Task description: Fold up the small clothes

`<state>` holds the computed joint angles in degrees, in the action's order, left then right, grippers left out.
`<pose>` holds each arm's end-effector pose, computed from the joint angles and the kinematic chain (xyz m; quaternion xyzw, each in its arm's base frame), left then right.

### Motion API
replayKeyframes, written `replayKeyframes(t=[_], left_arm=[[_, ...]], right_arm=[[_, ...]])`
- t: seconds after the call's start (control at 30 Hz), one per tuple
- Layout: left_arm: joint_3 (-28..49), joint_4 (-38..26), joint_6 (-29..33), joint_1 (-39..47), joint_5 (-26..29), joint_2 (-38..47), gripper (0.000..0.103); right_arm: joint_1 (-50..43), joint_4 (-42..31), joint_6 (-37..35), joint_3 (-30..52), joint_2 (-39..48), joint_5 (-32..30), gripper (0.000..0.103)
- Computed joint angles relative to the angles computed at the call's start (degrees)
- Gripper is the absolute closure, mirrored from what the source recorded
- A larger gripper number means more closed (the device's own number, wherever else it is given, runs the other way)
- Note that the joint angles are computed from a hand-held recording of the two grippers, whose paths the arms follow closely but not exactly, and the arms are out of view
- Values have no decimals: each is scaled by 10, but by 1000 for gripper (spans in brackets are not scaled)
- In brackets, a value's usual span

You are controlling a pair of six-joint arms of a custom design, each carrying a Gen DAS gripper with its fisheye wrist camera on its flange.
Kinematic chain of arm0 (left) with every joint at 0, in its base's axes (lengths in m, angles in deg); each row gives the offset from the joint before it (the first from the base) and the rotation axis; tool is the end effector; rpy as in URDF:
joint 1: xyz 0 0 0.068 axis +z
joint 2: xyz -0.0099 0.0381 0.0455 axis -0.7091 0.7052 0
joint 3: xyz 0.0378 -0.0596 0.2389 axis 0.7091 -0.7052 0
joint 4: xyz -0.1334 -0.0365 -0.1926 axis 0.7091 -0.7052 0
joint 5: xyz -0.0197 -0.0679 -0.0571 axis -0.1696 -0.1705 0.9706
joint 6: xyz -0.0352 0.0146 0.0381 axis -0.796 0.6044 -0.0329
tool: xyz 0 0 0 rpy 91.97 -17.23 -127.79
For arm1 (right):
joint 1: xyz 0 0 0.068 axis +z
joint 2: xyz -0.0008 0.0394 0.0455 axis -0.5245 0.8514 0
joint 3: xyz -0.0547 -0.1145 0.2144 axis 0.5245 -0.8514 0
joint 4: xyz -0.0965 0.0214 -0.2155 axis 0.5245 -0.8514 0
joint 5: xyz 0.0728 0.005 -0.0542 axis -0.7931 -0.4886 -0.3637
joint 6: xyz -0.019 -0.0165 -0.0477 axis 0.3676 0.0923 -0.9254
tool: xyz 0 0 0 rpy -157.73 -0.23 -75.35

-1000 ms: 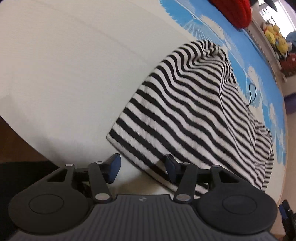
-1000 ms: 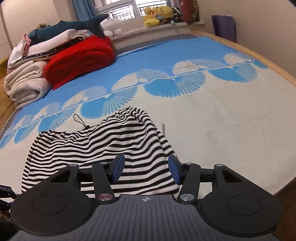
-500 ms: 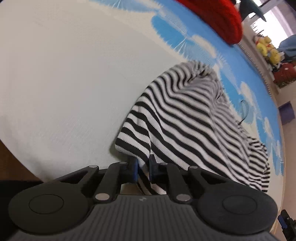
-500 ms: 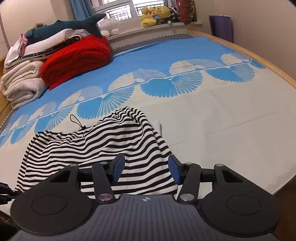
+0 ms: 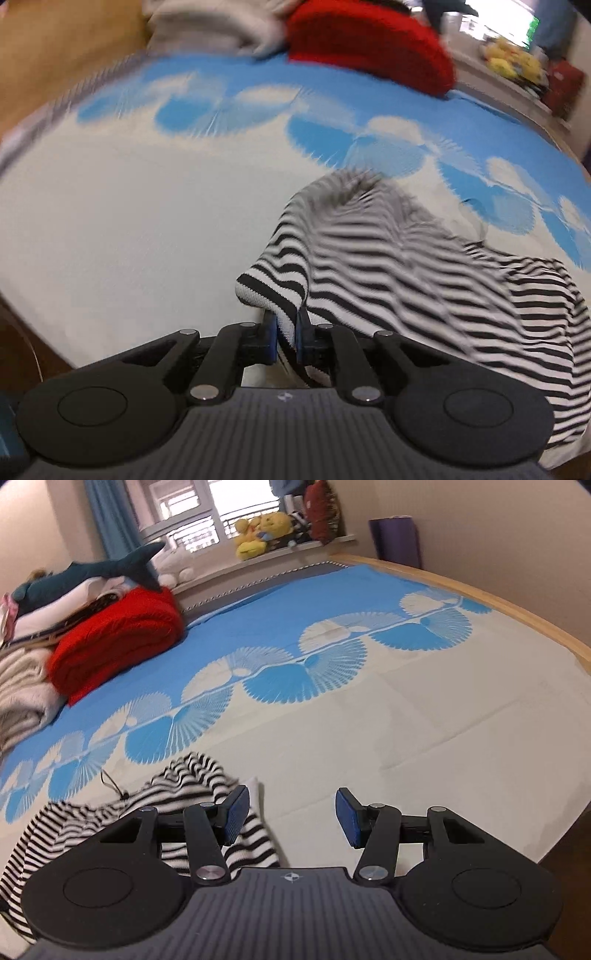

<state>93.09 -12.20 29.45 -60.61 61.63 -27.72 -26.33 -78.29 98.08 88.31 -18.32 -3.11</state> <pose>0.1765 -0.0359 0.2229 -0.1652 0.9314 0.0525 0.3199 0.1612 0.0129 0.2063 0.1581 0.8933 0.0790 0.4132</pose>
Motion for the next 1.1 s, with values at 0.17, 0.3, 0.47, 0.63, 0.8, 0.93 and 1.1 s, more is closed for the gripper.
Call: replayKeyframes(t=[0.17,0.3,0.47,0.63,0.8,0.93,1.1], left_arm=[[165,-41,-54,-237,-143,108,94],[301,-5,-37,-403,-201,260,102],[435,89,28,-526,-163,471,102],[522,94,51,-524,66,602,97],[404,135,80,-494,83,470,63],[317,107,121,-418,30,347,63],[179,165,138,-269,56,234,63]], right_arm=[[-92,13,-29,7,-3,-61,49],[-170,20,-64,6,-11,-108,49],[-276,13,-130,0,-17,-178,49],[-366,4,-153,4,-4,-257,49],[-372,-3,-138,11,12,-302,49],[-314,-12,-126,21,36,-327,49],[-190,-16,-96,34,107,-297,49]])
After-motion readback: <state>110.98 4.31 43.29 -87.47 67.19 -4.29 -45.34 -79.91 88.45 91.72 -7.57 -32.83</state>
